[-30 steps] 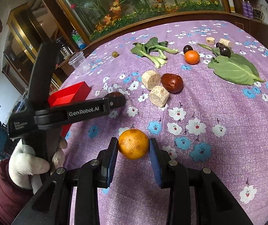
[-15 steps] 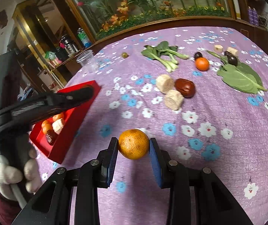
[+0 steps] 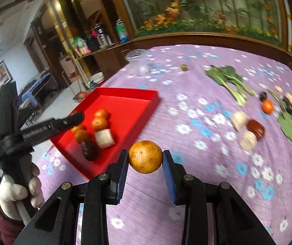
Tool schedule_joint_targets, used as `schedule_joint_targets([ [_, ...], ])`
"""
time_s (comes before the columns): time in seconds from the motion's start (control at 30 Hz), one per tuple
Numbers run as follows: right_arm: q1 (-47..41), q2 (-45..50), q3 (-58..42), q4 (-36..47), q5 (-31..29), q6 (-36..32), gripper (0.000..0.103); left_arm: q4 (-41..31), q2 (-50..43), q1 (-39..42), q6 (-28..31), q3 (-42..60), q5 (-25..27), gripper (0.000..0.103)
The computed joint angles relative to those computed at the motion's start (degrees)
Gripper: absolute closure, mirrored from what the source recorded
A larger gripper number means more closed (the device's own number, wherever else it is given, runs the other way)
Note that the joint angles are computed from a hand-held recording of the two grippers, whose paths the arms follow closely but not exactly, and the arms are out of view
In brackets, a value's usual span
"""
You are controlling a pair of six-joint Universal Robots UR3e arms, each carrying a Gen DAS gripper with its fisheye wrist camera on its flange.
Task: Organize fruits
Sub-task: 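Lift the red date and orange and carry both over the red tray, then lower both into the red tray and open both tools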
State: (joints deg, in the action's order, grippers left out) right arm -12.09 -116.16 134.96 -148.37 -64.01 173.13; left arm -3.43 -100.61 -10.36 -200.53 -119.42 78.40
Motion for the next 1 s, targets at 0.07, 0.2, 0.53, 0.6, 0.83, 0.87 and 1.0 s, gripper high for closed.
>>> schedule_joint_targets([
  [0.07,5.5,5.8,-3.8,-3.5,-3.4,2.5,0.066,1.0,0.8,2.3,0.2,-2.3,-1.1,0.059],
  [0.2,14.8,17.3,-12.6,-7.5,-9.1,5.8,0.066,2.9,1.7,6.0,1.0,-5.3,-2.6,0.059],
  [0.53,24.1,41.3,-34.3,-5.4,-16.8,10.1,0.066,4.4,2.7,10.5,3.1,-8.5,-2.4,0.058],
  [0.6,24.0,43.8,-36.6,-4.7,-17.0,10.6,0.066,4.2,2.6,10.5,3.6,-8.3,-2.1,0.058],
  [0.83,23.5,48.8,-41.9,-2.5,-17.7,11.6,0.066,3.8,1.2,7.6,3.6,-6.1,2.0,0.058],
  [0.87,23.5,49.2,-42.4,-2.3,-17.6,11.7,0.066,3.8,1.1,7.3,3.4,-6.0,2.7,0.058],
  [1.0,23.5,50.6,-43.7,-2.1,-17.0,11.9,0.065,2.7,1.0,7.5,3.4,-5.4,2.9,0.056],
])
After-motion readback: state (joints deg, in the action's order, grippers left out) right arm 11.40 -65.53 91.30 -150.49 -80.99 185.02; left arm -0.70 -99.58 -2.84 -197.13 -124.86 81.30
